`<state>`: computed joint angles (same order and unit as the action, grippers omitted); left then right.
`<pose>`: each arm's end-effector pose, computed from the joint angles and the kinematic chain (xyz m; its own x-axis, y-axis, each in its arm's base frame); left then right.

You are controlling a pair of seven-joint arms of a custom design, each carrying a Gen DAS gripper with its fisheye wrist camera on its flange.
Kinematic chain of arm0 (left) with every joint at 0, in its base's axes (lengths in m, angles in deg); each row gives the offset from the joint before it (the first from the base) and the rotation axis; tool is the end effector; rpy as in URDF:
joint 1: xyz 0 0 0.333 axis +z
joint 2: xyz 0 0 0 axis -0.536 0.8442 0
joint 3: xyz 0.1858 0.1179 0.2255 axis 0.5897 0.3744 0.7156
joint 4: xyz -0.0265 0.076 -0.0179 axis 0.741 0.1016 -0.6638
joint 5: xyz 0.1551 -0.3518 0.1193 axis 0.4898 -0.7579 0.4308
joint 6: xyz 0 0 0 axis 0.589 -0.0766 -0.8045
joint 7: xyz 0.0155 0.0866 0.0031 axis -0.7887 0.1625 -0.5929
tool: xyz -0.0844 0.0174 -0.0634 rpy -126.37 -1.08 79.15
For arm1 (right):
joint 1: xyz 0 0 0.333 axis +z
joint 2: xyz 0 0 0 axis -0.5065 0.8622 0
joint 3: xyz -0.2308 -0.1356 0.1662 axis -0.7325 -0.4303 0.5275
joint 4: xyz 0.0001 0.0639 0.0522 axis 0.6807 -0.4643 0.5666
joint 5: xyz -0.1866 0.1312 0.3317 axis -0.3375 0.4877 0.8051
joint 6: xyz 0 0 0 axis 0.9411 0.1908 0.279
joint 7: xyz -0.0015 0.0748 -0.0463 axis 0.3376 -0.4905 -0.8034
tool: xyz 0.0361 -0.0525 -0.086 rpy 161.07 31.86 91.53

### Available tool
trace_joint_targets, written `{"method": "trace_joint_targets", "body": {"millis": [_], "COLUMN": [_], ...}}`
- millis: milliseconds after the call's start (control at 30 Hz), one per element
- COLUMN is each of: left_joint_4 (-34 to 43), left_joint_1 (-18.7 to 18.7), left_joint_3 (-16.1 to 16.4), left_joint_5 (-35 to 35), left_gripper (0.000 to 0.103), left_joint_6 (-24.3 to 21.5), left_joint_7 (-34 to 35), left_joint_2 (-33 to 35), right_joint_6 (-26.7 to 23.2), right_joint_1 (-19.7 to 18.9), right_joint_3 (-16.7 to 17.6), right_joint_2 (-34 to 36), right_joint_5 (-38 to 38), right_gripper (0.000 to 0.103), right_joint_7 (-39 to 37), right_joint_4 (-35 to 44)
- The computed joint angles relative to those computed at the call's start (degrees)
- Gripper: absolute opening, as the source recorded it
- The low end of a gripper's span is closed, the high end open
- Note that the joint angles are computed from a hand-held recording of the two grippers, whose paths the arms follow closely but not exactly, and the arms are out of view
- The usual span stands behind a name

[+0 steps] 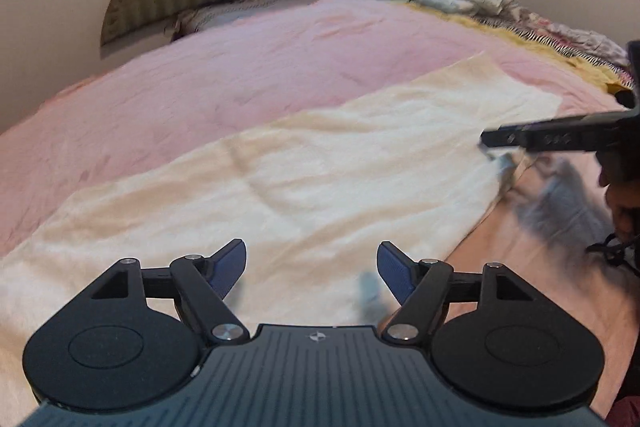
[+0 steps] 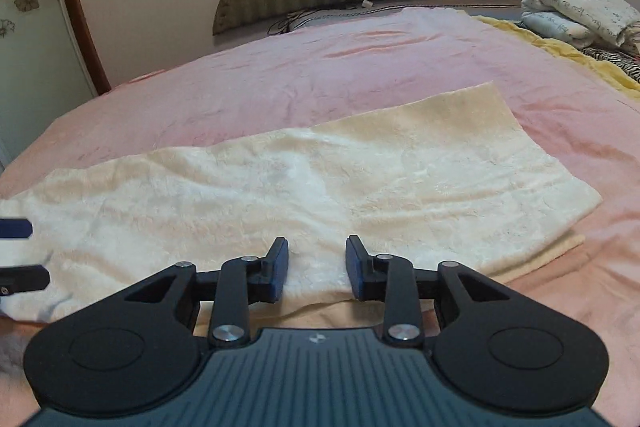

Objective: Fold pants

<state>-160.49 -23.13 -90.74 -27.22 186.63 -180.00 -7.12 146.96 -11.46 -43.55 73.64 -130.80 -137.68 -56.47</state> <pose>0.7387 -0.0706 0.3154 -0.8641 -0.4950 -0.0914 -0.3021 0.6552 -0.6924 0.5701 0.1931 0.3019 -0.5806 -0.7848 -0.2169 -0.3999 0.5069 -0.7637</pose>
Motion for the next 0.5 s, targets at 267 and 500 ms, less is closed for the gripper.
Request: {"method": "trace_joint_targets", "body": {"millis": [267, 500], "left_joint_4": [0.94, 5.05], "left_joint_1": [4.31, 8.62], "left_joint_3": [-0.30, 2.17], "left_joint_5": [-4.41, -10.93], "left_gripper": [0.073, 0.073], "left_joint_6": [2.76, 15.39], "left_joint_7": [-3.07, -11.40], "left_joint_2": [0.22, 1.61], "right_joint_6": [0.73, 20.74], "right_joint_1": [1.90, 11.46], "right_joint_3": [0.74, -10.92], "right_joint_2": [5.83, 19.91], "right_joint_5": [10.76, 4.78], "right_gripper": [0.069, 0.069], "right_joint_7": [-24.51, -34.75], "right_joint_4": [8.98, 32.50]}}
